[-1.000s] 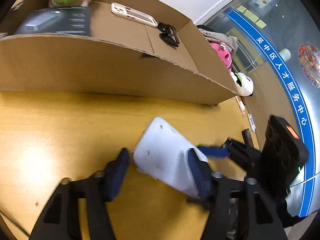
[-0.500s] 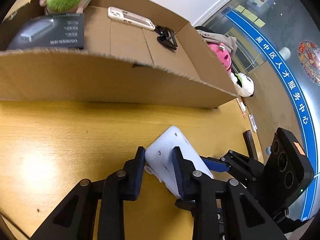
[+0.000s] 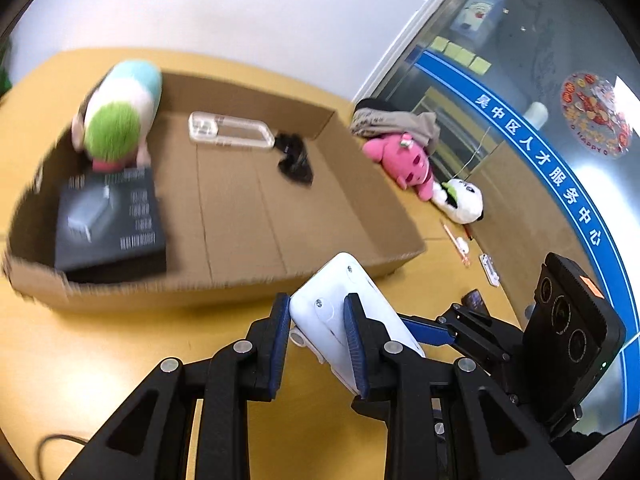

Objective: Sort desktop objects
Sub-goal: 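Carry the power bank into the box with both grippers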

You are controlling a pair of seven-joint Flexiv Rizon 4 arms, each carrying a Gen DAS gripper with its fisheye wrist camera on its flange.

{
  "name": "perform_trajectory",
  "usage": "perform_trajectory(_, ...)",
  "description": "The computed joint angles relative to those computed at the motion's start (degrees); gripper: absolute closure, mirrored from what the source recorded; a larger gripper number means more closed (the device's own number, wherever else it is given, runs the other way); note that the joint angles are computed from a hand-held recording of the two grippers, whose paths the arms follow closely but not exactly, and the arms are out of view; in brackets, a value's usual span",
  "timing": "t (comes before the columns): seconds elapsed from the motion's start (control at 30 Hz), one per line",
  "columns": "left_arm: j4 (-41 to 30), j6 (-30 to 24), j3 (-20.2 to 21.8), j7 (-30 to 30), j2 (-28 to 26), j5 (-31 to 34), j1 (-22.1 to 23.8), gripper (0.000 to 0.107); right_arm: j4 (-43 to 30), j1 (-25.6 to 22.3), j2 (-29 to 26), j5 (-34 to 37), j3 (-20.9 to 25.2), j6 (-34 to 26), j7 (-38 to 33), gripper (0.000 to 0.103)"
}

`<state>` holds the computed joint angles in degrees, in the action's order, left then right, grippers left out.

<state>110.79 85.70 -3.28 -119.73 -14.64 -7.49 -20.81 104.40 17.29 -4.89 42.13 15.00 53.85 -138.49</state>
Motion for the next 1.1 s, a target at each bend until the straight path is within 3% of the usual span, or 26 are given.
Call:
perform_trajectory(0.23,-6.7,-4.3,1.2,2.8,-1.0,3.0,1.1,0.081,-4.8,0.4,-2.3,0.0,-0.1,2.2,1.2,0.038)
perform_trajectory(0.3,-7.4,-3.9,-2.0,7.5,-1.6,-0.4,4.0,0.082,-6.5,0.6,-3.7,-1.1,0.1,3.6,2.8,0.039)
perform_trajectory(0.37,-8.5,-4.0,-3.9,11.8,-2.5,-3.2,6.0,0.082,-9.3,0.3,-5.7,-1.3,0.2,4.4,4.6,0.057)
perform_trajectory(0.4,-9.2,-4.5,-3.9,13.0,-2.9,-3.8,6.2,0.082,-10.6,0.1,-6.7,-2.2,0.2,3.8,6.1,0.059)
perform_trajectory(0.7,-11.9,-4.9,-8.3,23.2,-8.0,-15.5,11.8,0.082,-22.2,-2.8,-17.4,-5.1,3.1,-1.0,12.9,0.065)
perform_trajectory(0.93,-16.2,-8.4,-5.9,22.7,-11.1,-16.9,12.3,0.082,-30.0,-2.6,-23.6,-8.6,4.1,-4.9,18.3,0.065)
perform_trajectory(1.1,-22.1,-14.4,-3.9,20.8,-15.1,-16.8,13.2,0.082,-38.5,-1.4,-29.8,-12.3,3.8,-10.0,24.7,0.065)
